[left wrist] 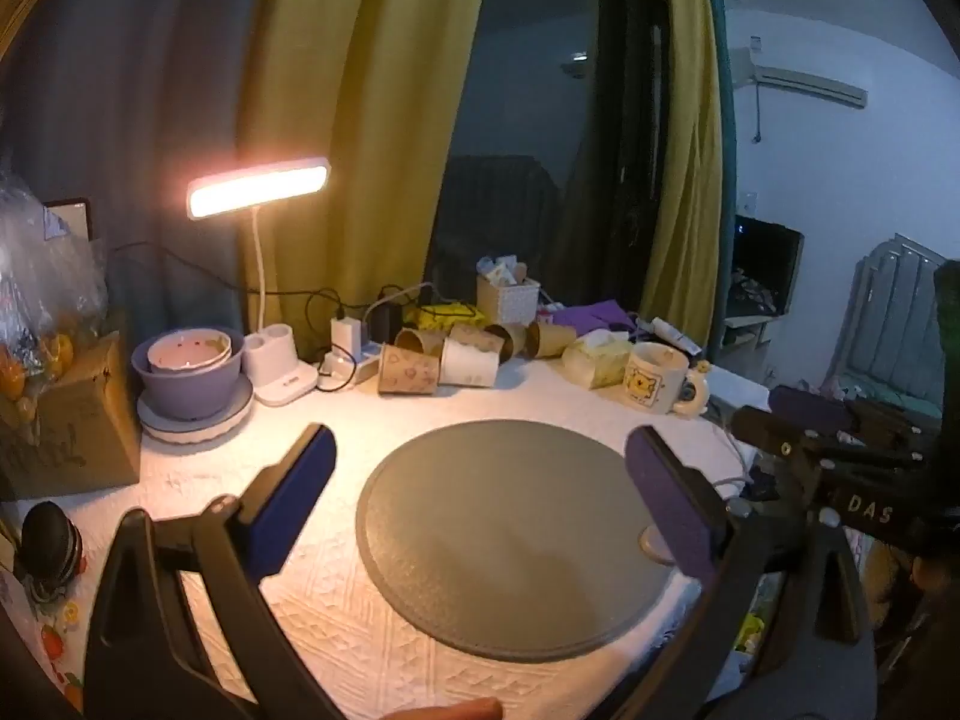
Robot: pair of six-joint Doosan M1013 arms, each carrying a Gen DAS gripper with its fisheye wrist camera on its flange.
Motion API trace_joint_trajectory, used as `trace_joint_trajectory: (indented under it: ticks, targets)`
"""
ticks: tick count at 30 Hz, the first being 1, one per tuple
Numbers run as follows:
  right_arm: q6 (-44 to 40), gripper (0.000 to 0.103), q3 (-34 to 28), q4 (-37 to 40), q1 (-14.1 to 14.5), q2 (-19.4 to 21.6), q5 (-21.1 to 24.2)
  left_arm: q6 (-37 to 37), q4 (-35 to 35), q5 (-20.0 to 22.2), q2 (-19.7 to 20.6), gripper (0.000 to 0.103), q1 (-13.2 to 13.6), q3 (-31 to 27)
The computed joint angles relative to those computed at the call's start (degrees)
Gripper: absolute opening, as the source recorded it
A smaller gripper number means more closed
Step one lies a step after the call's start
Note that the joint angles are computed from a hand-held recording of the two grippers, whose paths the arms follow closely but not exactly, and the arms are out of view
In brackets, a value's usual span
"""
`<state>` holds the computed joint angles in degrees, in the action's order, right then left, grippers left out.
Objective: Flip cup upright
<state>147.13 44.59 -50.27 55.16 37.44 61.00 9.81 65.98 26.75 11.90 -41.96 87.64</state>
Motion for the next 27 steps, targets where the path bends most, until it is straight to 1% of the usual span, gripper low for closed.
trace_joint_trajectory:
  ticks: [4, 5, 8, 9, 10, 12, 14, 15, 16, 22, 25, 26, 27]
  targets:
    - [0.67, 0.052, 0.76, -0.83, 0.10, -0.34, -0.42, 0.66, -1.13, 0.20, 0.05, 0.098, 0.15, -0.10]
    - [0.59, 0.052, 0.79, -0.68, 0.09, -0.36, -0.36, 1.12, -1.62, 0.65, 0.27, 0.098, -0.17, -0.60]
    - [-0.52, 0.052, -0.83, 0.23, 0.05, -0.03, 0.64, 3.73, -4.14, 1.08, 0.38, 0.098, -0.17, -1.70]
    - [0.09, 0.052, -0.26, -0.41, 0.14, -0.23, 0.25, 4.44, -4.91, 1.32, 0.52, 0.098, -0.15, -2.10]
    - [1.04, 0.052, 0.92, -1.06, 0.17, -0.74, -0.58, 2.84, -2.67, 1.04, 0.29, 0.098, -0.41, -1.40]
    - [1.20, 0.052, 0.87, -1.15, 0.26, -0.75, -0.49, 0.97, -0.46, 0.81, -0.14, 0.098, -0.67, -0.43]
    - [1.62, 0.052, 1.27, -1.33, 0.29, -0.86, -0.77, 0.48, -0.06, 1.15, -0.22, 0.098, -1.08, -0.41]
    - [1.65, 0.052, 1.27, -1.33, 0.30, -0.85, -0.77, 0.81, -0.44, -0.35, -0.22, 0.098, -0.35, -0.06]
    - [1.71, 0.052, 1.29, -1.36, 0.31, -0.84, -0.79, 0.79, -0.47, -0.71, -0.26, 0.098, -0.28, 0.04]
    - [2.14, 0.052, 1.87, -1.62, 0.23, -1.07, -1.20, 0.54, -0.07, -1.16, -0.36, 0.098, -0.39, 0.13]
    - [2.30, 0.053, 1.90, -1.79, 0.26, -1.08, -1.20, 1.98, -1.68, -2.28, -0.48, 0.098, -0.06, 0.15]
    - [2.16, 0.053, 1.74, -1.73, 0.21, -1.08, -1.17, 2.19, -1.73, -2.37, -0.49, 0.098, -0.09, 0.18]
    - [1.84, 0.058, 1.16, -1.63, 0.22, -1.00, -0.77, 2.23, -1.64, -2.51, -0.50, 0.098, -0.11, 0.23]
